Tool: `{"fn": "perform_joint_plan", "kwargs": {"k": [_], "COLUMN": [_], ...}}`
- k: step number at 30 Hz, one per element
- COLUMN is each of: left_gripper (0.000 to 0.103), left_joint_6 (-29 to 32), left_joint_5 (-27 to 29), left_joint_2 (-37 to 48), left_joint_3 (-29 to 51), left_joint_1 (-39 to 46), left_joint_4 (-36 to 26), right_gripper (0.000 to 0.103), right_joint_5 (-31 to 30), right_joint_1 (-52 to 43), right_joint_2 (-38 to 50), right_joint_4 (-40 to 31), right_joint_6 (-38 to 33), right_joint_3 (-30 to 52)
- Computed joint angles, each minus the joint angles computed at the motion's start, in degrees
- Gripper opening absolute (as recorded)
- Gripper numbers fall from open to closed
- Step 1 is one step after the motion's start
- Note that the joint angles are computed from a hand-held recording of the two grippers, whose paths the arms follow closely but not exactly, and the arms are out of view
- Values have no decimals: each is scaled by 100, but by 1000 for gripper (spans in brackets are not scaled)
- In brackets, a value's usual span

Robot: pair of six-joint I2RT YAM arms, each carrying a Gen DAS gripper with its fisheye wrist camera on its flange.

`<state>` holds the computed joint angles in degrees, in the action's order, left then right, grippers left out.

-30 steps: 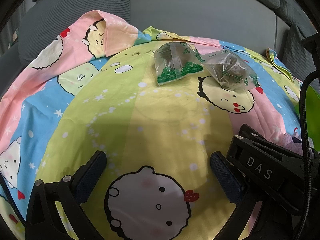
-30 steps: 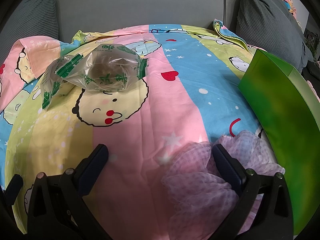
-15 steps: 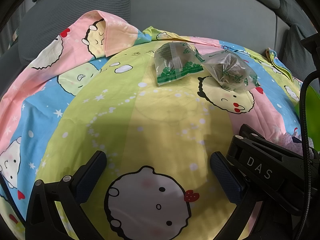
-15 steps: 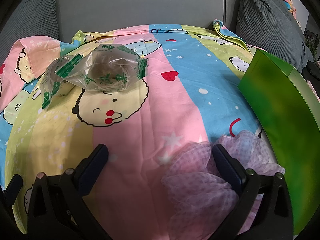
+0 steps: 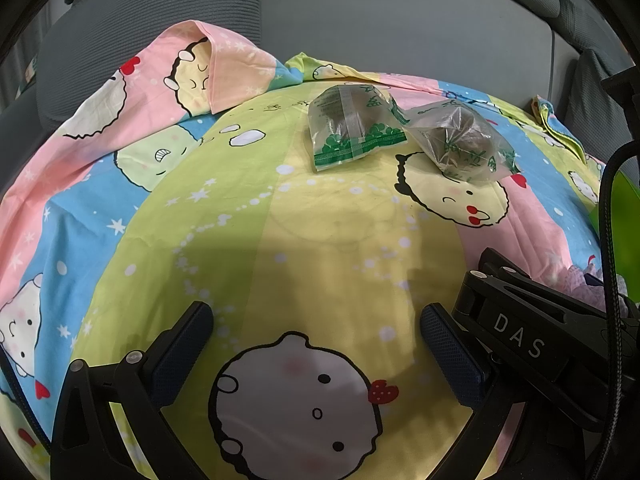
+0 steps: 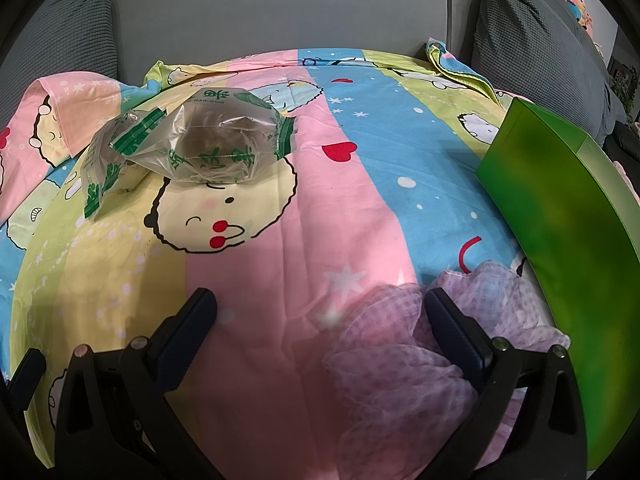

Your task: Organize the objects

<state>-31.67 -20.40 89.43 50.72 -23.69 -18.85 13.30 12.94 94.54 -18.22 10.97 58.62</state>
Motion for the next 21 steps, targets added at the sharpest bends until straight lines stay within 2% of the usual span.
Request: {"fn": "perform_joint_plan", "kwargs": {"k": [21], "left_gripper": [103], "left_joint_6": [27], "left_joint_5": [14], "left_joint_2": [-13], "left_joint_3": [-25], "left_joint_1": [25], "left_joint_4": [24], "right_gripper": [103], "right_joint_5": [-15], "right_joint_1": [-23], "right_joint_2": [-10], "right_joint_4": [37], "right_joint_6": [-16], "right_joint_3": [-41]}}
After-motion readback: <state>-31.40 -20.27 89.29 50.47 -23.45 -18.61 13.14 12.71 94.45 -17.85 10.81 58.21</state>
